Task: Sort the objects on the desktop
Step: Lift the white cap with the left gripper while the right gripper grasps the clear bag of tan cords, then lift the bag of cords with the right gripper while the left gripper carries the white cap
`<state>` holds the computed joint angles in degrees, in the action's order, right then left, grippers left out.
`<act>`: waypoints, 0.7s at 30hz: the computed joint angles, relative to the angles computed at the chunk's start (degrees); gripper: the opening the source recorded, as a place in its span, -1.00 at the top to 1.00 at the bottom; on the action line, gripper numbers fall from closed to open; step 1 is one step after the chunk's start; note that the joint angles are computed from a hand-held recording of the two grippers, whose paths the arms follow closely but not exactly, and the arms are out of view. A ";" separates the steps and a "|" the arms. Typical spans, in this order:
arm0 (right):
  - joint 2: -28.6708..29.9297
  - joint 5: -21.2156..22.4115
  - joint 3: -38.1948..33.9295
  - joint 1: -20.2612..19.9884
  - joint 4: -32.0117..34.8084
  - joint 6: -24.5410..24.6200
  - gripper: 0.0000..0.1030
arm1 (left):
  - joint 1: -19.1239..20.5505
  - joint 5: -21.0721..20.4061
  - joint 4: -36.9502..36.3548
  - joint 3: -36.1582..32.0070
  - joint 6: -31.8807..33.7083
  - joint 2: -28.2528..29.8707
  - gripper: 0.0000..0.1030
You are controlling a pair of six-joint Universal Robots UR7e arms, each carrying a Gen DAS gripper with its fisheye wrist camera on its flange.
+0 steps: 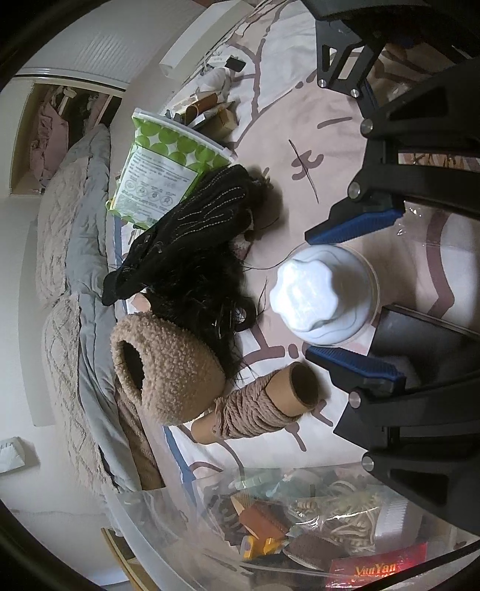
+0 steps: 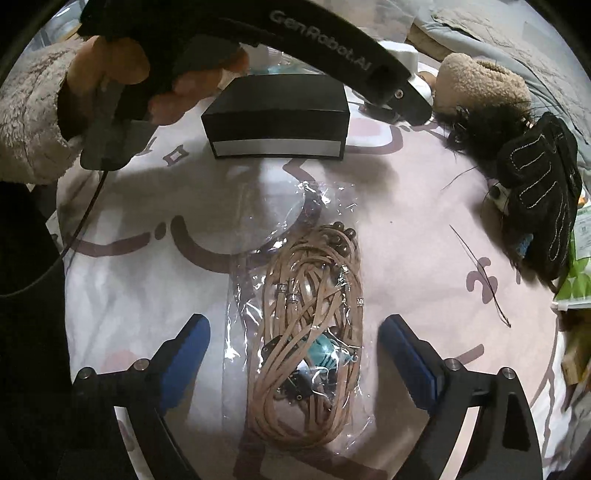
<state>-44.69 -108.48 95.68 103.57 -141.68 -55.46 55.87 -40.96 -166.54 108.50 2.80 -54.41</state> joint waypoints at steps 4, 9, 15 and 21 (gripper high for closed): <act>0.76 0.05 -1.58 -0.50 0.49 2.33 -0.66 | -0.04 0.08 -0.09 0.13 0.05 -0.16 -0.08; 0.83 -0.64 -1.44 -0.62 -2.15 0.87 -0.38 | -0.08 0.13 -0.10 0.15 -0.03 -0.26 -0.08; 0.38 0.63 -3.66 -1.49 0.32 3.45 0.09 | -0.47 0.28 -0.13 0.02 -0.19 -0.47 -0.08; -0.48 1.49 -2.81 -1.48 -1.17 5.96 0.11 | -1.62 1.43 -0.59 -0.07 0.22 -0.66 -0.08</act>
